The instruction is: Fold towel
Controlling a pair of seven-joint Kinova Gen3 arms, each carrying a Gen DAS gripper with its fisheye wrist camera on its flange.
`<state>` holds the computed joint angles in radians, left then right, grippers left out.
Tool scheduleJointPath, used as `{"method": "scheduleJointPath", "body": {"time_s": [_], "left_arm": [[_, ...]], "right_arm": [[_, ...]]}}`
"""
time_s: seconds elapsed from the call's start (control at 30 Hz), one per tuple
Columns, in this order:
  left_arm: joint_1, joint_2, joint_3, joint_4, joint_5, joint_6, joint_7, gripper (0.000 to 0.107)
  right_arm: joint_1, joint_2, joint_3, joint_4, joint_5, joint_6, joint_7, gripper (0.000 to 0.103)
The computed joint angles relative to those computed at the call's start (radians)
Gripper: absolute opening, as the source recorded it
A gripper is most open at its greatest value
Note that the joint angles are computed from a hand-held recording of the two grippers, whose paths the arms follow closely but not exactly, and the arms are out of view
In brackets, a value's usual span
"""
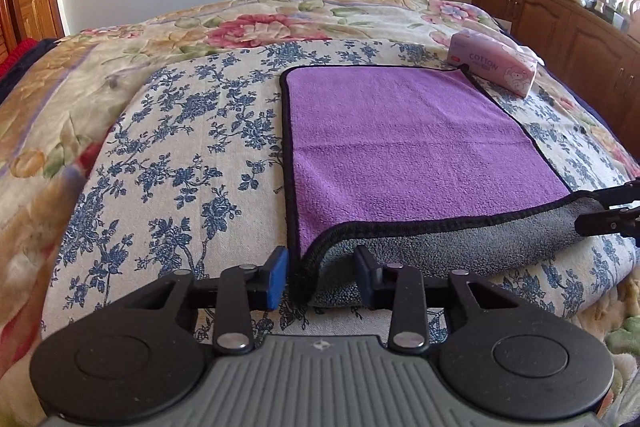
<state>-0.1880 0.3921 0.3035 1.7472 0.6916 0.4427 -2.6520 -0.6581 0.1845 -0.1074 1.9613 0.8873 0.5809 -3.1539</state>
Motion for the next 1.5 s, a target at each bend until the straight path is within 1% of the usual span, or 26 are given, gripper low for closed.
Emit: {"method": "scheduleJointPath", "body": {"time_s": [0.13, 0.2, 0.27, 0.4, 0.47, 0.5, 0.57, 0.67, 0.73, 0.8, 0.83, 1.03, 1.37, 1.5], "left_arm": [[0.010, 0.006, -0.015, -0.014, -0.014, 0.027, 0.022, 0.031], [0.009, 0.005, -0.012, -0.011, -0.011, 0.023, 0.017, 0.030], [0.006, 0.005, -0.008, -0.007, -0.005, 0.019, 0.011, 0.030], [0.009, 0.005, -0.013, -0.009, -0.009, 0.023, 0.015, 0.026], [0.008, 0.005, -0.013, -0.009, -0.008, 0.024, 0.012, 0.021], [0.008, 0.006, -0.012, -0.010, -0.007, 0.023, 0.012, 0.020], [0.007, 0.005, -0.011, -0.009, -0.005, 0.021, 0.009, 0.014], [0.000, 0.006, -0.005, -0.008, 0.004, 0.021, 0.000, 0.010], [-0.010, 0.005, 0.004, -0.005, 0.018, 0.019, -0.016, 0.009], [-0.020, 0.004, 0.013, 0.000, 0.038, 0.013, -0.036, 0.008], [-0.023, 0.003, 0.016, 0.001, 0.047, 0.012, -0.043, 0.008], [-0.030, -0.003, 0.021, 0.012, 0.088, 0.005, -0.084, 0.007], [-0.036, -0.008, 0.019, 0.019, 0.160, 0.005, -0.141, 0.007], [-0.030, -0.006, 0.012, 0.015, 0.173, 0.006, -0.149, 0.007]], "right_arm": [[0.004, -0.003, -0.001, 0.001, -0.011, -0.006, 0.011, 0.067], [0.003, -0.006, 0.000, 0.002, -0.007, -0.007, 0.002, 0.063], [0.001, -0.005, -0.002, 0.000, -0.007, 0.004, 0.001, 0.054], [0.004, 0.000, -0.005, -0.007, -0.021, 0.017, 0.015, 0.045], [0.002, 0.003, -0.005, -0.011, -0.026, 0.029, 0.019, 0.034], [0.002, 0.004, -0.006, -0.013, -0.031, 0.033, 0.024, 0.031], [0.001, 0.005, -0.005, -0.014, -0.034, 0.038, 0.029, 0.026], [-0.002, 0.006, -0.004, -0.018, -0.036, 0.048, 0.031, 0.017], [-0.006, 0.004, -0.002, -0.014, -0.023, 0.051, 0.018, 0.009], [-0.010, -0.001, 0.000, -0.006, -0.001, 0.048, -0.008, 0.008], [-0.009, -0.003, -0.001, -0.003, 0.006, 0.046, -0.017, 0.005], [-0.014, 0.000, -0.012, -0.004, 0.044, 0.063, -0.034, 0.004], [-0.021, -0.019, -0.026, 0.028, 0.182, 0.078, -0.194, 0.004], [-0.011, -0.023, -0.037, 0.033, 0.212, 0.075, -0.216, 0.004]]}}
